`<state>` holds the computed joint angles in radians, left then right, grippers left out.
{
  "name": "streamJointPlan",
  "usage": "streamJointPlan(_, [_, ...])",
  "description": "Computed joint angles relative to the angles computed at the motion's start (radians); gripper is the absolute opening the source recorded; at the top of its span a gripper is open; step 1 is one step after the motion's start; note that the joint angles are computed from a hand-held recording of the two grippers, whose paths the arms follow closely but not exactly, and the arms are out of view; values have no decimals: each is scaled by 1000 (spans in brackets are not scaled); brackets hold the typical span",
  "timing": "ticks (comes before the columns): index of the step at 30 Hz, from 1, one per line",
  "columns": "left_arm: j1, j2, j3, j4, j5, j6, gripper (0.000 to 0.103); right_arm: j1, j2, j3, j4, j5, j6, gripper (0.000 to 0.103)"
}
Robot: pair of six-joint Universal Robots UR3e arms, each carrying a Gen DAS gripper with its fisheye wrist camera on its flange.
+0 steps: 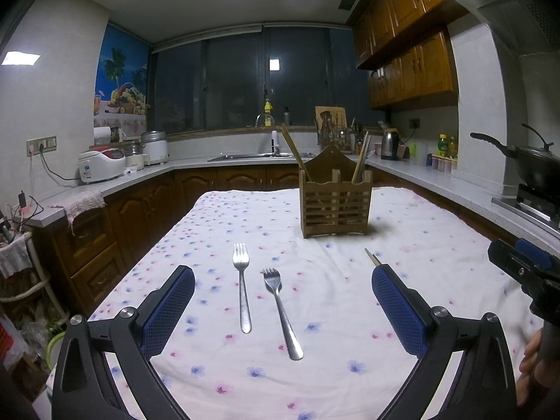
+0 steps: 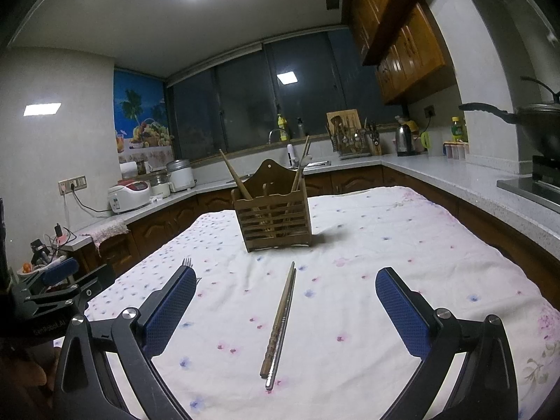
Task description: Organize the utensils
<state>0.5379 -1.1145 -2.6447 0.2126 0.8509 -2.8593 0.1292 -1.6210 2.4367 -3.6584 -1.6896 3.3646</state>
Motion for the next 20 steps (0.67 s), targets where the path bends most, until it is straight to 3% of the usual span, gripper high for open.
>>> streamJointPlan(20, [-85,-119,91,21,52,-28,102,1,28,-58,69,2,19,103])
